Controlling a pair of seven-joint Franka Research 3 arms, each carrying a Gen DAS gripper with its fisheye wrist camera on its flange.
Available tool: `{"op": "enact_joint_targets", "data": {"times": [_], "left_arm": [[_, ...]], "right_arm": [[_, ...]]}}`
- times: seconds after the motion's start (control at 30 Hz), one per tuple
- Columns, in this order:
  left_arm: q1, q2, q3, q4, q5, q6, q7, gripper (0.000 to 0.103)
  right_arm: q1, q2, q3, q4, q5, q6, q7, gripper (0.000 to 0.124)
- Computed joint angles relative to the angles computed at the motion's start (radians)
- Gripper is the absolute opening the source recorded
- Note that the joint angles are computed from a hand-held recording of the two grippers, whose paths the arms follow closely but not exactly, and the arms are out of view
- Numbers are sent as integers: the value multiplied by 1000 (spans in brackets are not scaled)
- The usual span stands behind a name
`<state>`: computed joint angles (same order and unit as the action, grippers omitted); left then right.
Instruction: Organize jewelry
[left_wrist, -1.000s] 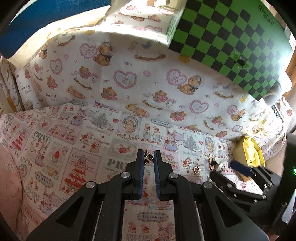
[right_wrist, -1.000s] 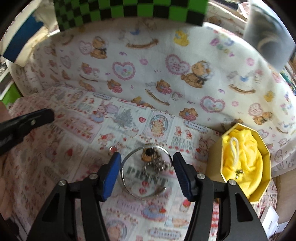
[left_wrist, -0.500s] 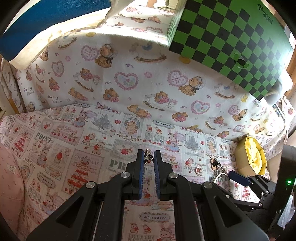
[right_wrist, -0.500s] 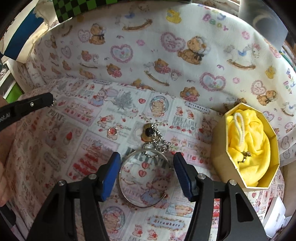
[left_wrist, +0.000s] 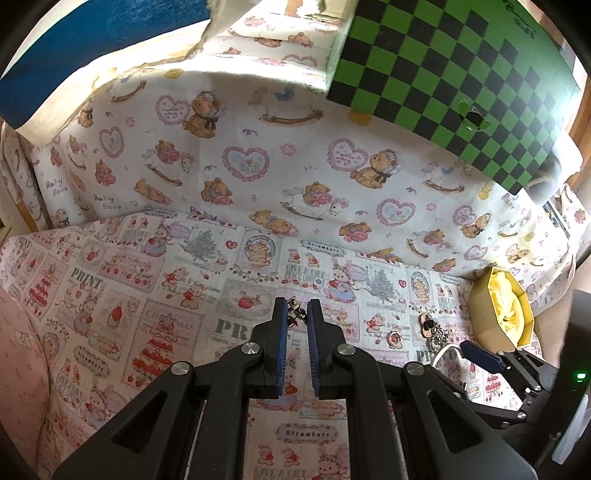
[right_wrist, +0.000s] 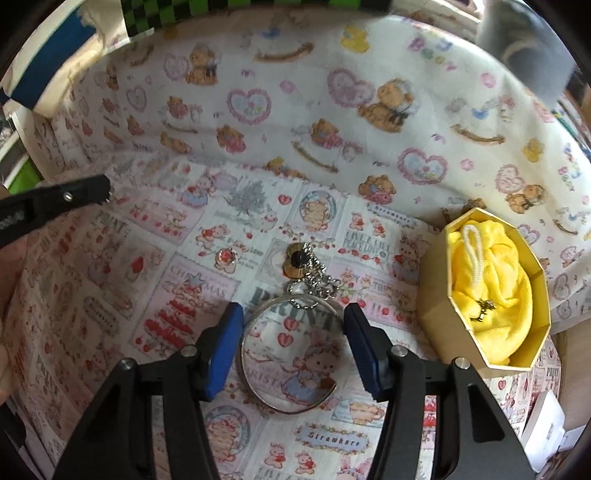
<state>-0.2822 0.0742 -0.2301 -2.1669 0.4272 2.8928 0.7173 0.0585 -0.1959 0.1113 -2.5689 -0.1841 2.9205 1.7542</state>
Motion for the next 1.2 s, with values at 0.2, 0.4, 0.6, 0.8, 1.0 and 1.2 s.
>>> {"op": "enact_joint_targets", "data": {"times": [0.2, 0.4, 0.6, 0.8, 1.0, 1.2], "left_arm": [[-11, -19, 11, -12, 102, 34, -107, 9], [-16, -35, 1, -15, 189, 48, -154, 9], [-27, -17, -6, 10, 246, 18, -176, 9], [-28, -14, 0, 9, 245, 17, -184, 9], [-22, -35, 2, -9, 251, 31, -206, 9], [3, -71, 3, -40, 260, 56, -242, 9]], "right_arm": [[60, -123, -56, -88, 154, 52, -156, 54], [219, -267, -240, -156, 400, 85, -373, 19], [288, -263, -326, -136, 541, 84, -503, 19], [324, -200, -339, -113, 664, 57, -597, 35], [290, -127, -232, -103, 716, 78, -631, 55], [218, -94, -127, -85, 678, 75, -567, 57]]}}
